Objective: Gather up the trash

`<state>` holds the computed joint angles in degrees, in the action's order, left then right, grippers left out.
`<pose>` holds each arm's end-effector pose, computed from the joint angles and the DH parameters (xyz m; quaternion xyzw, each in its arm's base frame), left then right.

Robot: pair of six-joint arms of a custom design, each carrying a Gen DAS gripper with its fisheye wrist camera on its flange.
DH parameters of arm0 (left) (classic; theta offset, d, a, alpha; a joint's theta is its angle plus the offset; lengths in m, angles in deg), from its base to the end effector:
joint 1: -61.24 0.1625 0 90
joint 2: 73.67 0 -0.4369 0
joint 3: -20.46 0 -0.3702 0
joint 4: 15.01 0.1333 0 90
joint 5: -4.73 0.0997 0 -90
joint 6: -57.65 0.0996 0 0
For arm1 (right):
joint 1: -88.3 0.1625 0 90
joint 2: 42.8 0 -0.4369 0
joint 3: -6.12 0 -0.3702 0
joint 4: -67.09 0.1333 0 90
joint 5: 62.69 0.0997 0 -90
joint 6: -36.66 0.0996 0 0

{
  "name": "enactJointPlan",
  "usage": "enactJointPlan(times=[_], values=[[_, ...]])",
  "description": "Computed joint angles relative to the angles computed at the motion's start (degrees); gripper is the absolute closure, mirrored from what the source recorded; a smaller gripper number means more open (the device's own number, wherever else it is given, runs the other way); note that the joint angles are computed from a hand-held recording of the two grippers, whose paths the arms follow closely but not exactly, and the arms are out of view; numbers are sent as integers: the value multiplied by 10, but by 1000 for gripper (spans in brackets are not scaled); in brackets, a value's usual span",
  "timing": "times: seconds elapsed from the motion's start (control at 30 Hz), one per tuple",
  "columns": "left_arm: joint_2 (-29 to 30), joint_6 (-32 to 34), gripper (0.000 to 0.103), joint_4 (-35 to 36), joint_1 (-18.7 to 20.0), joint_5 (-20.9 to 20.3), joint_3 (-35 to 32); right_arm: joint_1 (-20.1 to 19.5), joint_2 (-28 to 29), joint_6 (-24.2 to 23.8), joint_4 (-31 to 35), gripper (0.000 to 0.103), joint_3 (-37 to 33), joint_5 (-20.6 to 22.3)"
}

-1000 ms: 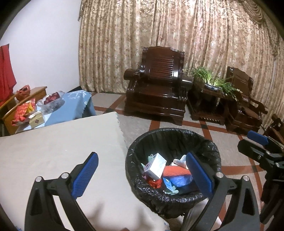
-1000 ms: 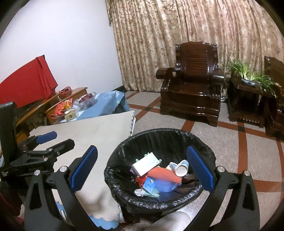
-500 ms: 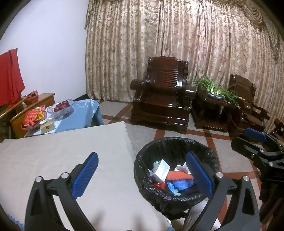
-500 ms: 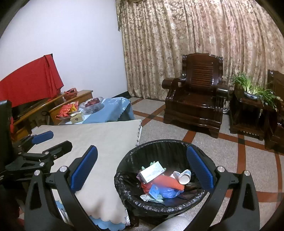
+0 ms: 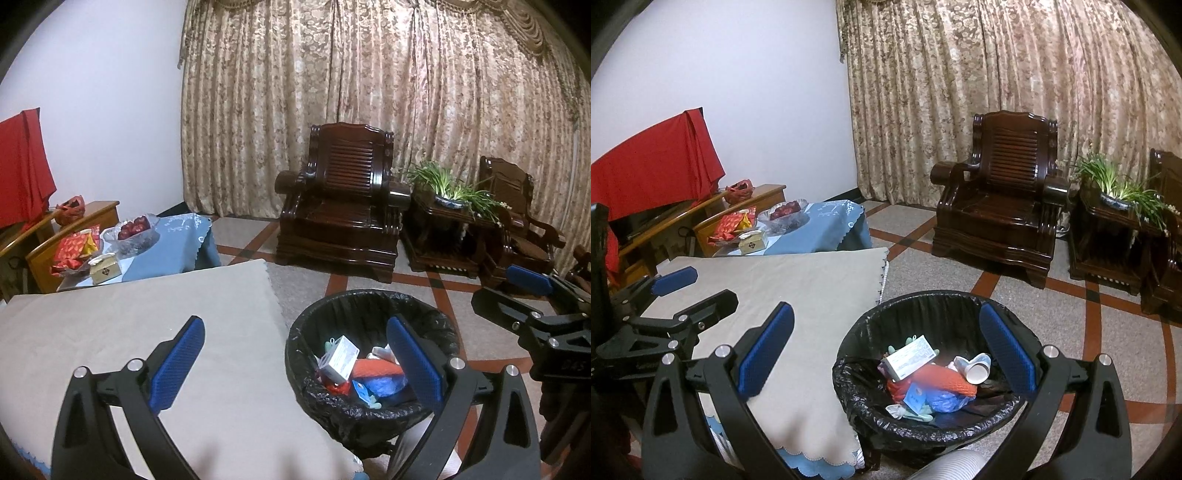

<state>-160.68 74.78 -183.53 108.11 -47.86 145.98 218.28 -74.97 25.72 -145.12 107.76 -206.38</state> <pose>-0.1592 -0.4534 0.3718 0.3519 0.8248 -0.3835 0.2207 0.4306 -0.4310 0.0921 0.1625 -0.8080 0.4851 0.2923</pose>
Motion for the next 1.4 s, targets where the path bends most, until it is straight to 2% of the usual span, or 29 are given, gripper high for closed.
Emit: enactJointPlan(times=[1.4], values=[[-2, 6, 6, 7, 8, -2, -6, 2, 8, 3, 8, 5, -10, -3]])
